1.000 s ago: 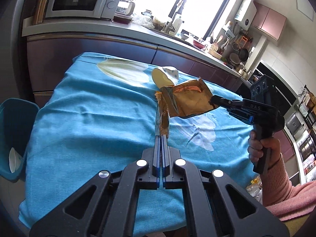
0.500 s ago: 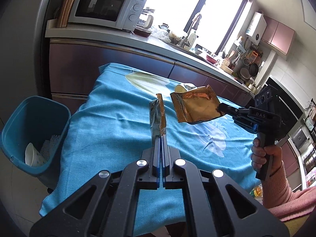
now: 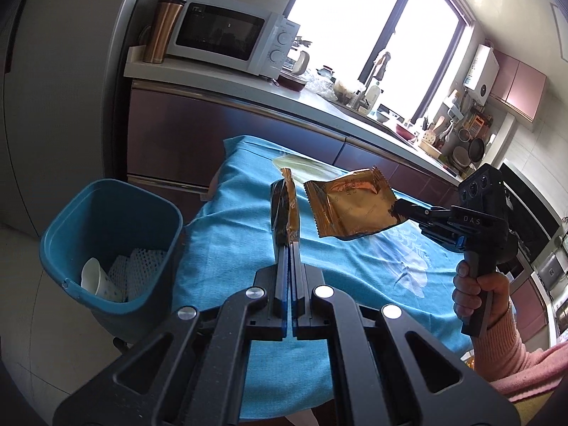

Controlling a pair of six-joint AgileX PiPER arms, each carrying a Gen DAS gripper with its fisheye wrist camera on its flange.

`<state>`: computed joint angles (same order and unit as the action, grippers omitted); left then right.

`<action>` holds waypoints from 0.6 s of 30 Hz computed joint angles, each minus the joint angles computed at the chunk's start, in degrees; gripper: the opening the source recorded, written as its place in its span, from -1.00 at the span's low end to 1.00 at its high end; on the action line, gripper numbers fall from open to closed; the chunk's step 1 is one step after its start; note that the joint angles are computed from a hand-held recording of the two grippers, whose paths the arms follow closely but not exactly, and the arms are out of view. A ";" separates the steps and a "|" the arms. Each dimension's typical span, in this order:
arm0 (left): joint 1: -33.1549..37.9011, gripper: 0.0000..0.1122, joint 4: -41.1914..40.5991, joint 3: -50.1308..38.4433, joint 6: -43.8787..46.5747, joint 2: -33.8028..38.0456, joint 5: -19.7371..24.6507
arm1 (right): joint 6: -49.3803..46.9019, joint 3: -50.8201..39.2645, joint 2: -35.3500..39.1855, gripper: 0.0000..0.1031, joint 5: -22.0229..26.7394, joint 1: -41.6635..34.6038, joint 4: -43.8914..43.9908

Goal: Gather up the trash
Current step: 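Lift and carry both gold foil packets over the teal bin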

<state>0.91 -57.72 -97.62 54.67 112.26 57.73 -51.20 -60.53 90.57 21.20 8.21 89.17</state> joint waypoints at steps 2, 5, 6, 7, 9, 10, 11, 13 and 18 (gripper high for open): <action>1.06 -0.97 0.19 -0.52 -0.42 0.16 -0.23 | 1.95 -2.13 1.48 -1.00 0.30 0.70 -1.98; 2.30 -0.97 0.80 -2.15 -1.31 1.03 -0.43 | 5.03 -6.70 5.02 -1.00 1.58 1.62 -4.79; 2.73 -0.97 1.06 -2.93 -1.67 1.49 -0.56 | 6.55 -8.31 6.10 -1.00 1.83 2.00 -6.31; 3.15 -0.97 1.27 -3.44 -1.91 1.83 -0.83 | 7.95 -9.94 7.21 -1.00 2.09 2.44 -7.74; 3.91 -0.97 1.93 -4.73 -2.92 2.65 -1.18 | 10.38 -13.12 9.43 -1.00 2.60 3.24 -10.12; 4.30 -0.97 2.30 -5.70 -3.53 3.31 -1.22 | 11.66 -14.78 10.61 -1.00 2.92 3.63 -11.34; 4.67 -0.97 2.69 -6.42 -4.04 3.79 -1.44 | 13.11 -16.57 11.87 -0.99 3.34 3.97 -12.67; 5.08 -0.97 3.73 -7.98 -5.21 4.85 -1.96 | 16.20 -19.96 14.07 -1.00 3.99 4.77 -15.82; 6.08 -0.98 6.49 -12.50 -8.41 8.21 -2.83 | 23.05 -27.76 19.46 -1.00 5.85 6.37 -22.09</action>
